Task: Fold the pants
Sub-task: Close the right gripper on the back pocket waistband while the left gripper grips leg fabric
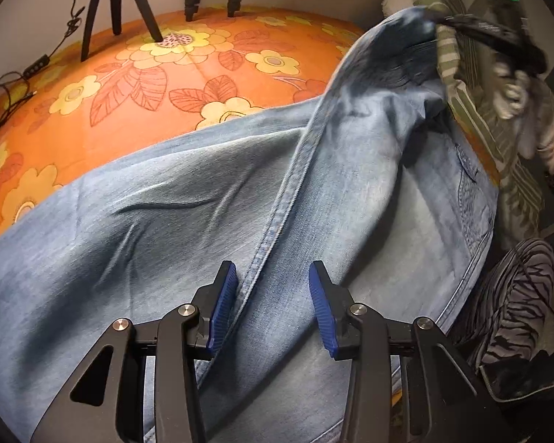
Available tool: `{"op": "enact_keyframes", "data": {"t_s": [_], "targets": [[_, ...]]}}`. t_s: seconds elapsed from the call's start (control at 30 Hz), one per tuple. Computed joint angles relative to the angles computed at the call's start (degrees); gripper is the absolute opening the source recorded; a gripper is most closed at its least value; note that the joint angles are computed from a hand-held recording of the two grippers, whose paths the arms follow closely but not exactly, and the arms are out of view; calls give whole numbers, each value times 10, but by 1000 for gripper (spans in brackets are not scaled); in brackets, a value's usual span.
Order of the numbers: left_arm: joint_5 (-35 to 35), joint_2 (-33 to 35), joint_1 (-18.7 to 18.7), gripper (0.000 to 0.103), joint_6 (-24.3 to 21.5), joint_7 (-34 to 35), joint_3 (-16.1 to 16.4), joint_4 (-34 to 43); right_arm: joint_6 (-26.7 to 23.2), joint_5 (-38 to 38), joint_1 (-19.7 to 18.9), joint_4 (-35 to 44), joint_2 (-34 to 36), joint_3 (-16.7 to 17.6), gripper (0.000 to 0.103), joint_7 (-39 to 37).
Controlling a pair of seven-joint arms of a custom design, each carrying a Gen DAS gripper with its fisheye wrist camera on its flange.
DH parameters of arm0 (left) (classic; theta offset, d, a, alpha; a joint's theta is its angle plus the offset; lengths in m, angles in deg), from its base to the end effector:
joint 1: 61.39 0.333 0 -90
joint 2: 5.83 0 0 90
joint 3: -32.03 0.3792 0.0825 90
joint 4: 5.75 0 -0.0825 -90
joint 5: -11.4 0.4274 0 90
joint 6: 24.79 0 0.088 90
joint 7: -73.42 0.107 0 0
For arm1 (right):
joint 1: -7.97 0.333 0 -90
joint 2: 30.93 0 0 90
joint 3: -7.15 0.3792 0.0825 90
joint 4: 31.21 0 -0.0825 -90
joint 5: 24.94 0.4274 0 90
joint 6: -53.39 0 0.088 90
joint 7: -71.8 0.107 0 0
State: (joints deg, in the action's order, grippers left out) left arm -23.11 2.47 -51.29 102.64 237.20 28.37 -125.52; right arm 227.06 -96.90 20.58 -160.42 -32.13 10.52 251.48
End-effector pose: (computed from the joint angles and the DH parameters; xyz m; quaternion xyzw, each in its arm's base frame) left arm 0.6119 0.0521 0.3944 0.3657 -0.8995 0.2376 0.0263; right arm 0.5262 0.2257 0.4625 -0.6138 0.6654 -0.2413 0.3498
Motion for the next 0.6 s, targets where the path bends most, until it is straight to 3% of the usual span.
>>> {"op": "enact_keyframes", "data": {"t_s": [0.1,0.3,0.37,0.6], "targets": [[0,-6,-3,40,17,17,-3,-10,-22,-53,1,-37,-57,16,3,64],[-14,-29,-7,38,36,79,-4,-41,-78,-43,0,-133,-166,66,3,106],[-21,-36,-7,19,39,98,-2,-50,-95,-26,4,-167,-201,82,3,115],[-42,-84,-15,9,73,165,5,-104,-120,67,24,-255,-254,113,3,86]]}}
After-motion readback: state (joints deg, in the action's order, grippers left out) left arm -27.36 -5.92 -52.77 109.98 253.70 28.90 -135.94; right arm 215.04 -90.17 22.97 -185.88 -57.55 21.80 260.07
